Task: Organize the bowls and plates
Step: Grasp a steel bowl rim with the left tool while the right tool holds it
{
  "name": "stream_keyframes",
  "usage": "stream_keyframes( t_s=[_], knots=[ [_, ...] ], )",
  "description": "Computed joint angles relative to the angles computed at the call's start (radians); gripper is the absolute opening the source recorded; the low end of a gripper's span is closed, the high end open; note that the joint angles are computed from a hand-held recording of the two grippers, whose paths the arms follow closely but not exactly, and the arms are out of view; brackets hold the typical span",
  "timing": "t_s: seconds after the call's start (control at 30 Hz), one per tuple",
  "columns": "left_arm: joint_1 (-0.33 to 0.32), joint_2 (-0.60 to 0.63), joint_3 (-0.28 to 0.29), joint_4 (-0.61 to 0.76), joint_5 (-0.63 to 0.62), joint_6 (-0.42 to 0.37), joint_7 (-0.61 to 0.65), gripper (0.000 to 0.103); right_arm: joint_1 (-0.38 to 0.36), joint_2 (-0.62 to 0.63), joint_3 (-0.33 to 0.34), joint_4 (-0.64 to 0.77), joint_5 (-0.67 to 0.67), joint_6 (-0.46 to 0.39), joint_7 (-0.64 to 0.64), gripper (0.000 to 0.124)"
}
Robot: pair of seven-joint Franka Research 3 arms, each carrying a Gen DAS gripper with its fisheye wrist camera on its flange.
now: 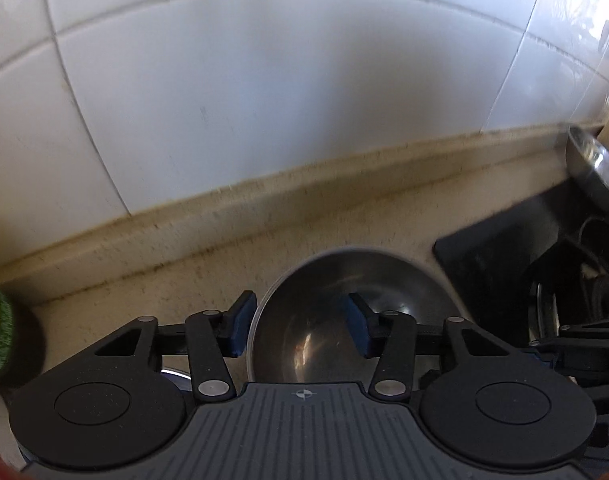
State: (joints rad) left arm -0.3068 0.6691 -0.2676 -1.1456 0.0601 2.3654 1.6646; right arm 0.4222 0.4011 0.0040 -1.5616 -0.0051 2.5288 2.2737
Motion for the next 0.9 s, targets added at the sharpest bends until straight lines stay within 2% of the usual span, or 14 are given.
stream_keyframes(
  t_s=[0.37, 0.5, 0.7, 0.77, 0.9],
  knots=[
    [0.011, -0.121, -0.035, -0.193, -0.018, 0.035, 0.068, 0.053, -0.011, -0.082, -0.005, -0.106, -0.023, -0.02, 0.033, 0.022],
    [-0.001, -0.158, -0.024, -0.253, -0.004, 0.061, 0.043, 0.052, -0.032, -0.091, 0.011, -0.138, 0.02, 0.009, 0.042, 0.022],
    [-0.031, -0.184, 0.003, -0.303, 0.071, 0.105, -0.019, 0.05, -0.032, -0.081, 0.012, -0.14, 0.012, 0.028, 0.029, 0.022],
    [-0.023, -0.191, -0.005, -0.315, 0.069, 0.112, -0.022, 0.046, -0.03, -0.08, 0.011, -0.141, 0.006, 0.032, 0.021, 0.022],
    [-0.017, -0.193, -0.01, -0.323, 0.073, 0.123, -0.024, 0.046, -0.035, -0.086, 0.014, -0.15, 0.021, 0.037, 0.01, 0.022]
  ],
)
